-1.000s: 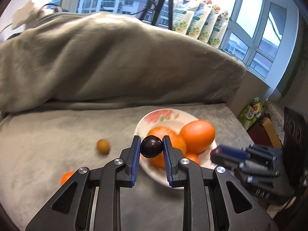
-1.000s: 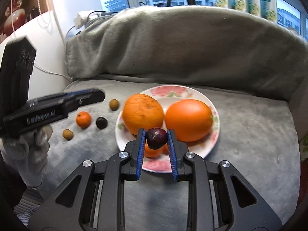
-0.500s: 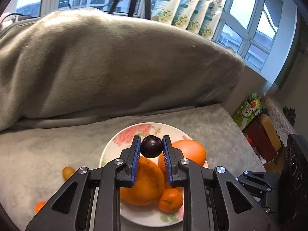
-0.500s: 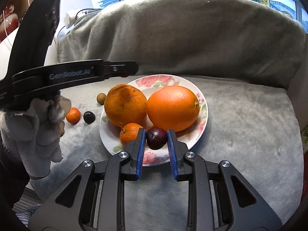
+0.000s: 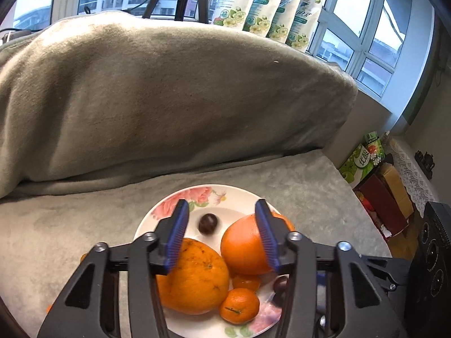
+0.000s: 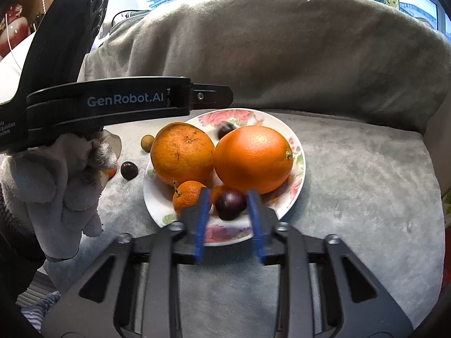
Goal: Organize fruits
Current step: 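Carry both plums over the plate and open the left and right tools, then grasp a brown kiwi fruit with the left tool while the right tool grasps a dark plum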
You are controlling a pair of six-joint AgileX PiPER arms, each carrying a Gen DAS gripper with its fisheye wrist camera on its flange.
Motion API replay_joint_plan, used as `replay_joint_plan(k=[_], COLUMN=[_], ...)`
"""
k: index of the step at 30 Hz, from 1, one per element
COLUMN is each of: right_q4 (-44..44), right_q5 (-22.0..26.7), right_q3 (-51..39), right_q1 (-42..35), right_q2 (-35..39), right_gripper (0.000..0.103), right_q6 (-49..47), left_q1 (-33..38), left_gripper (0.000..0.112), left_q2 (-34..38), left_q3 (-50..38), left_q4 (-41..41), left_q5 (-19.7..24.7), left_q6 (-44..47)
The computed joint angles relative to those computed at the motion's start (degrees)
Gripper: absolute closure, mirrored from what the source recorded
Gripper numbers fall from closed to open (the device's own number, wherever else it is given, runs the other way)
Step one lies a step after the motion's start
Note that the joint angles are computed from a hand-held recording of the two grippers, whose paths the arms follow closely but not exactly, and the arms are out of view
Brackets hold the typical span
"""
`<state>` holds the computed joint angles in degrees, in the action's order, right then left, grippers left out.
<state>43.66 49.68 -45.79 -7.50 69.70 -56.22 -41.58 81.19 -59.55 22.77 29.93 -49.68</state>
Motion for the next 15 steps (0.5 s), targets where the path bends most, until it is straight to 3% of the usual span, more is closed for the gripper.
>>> replay_joint_plan(k=[2,6,9,15], right_q4=[0.2,-1.1,-2.4,-5.1], right_q5=[0.1,0.5,0.3,-2.0], right_q3=[0.1,-0.1,0.1,0.0], right_q1=[-0.5,-1.1,-0.9,3.0], right_q2=[-0.5,-2.6,-5.2,-9.7], right_gripper=[0.045,0.044,0.034,0.032], right_q6=[-0.1,2.8,5.9,16.3], left_q1=[-0.3,1.1,1.6,1.2], left_gripper=[0.06,0.059,0.059,0.059], left_q2=[-0.9,-5.7,-11.4,-27.3], left_q3=[0.0,2.2,4.7,12.9], left_q4=[0.2,-1.3,0.2,6.2], left_q5=[0.4,-0.2,0.8,5.4], left_q6=[0.1,1.5,1.6,2.1])
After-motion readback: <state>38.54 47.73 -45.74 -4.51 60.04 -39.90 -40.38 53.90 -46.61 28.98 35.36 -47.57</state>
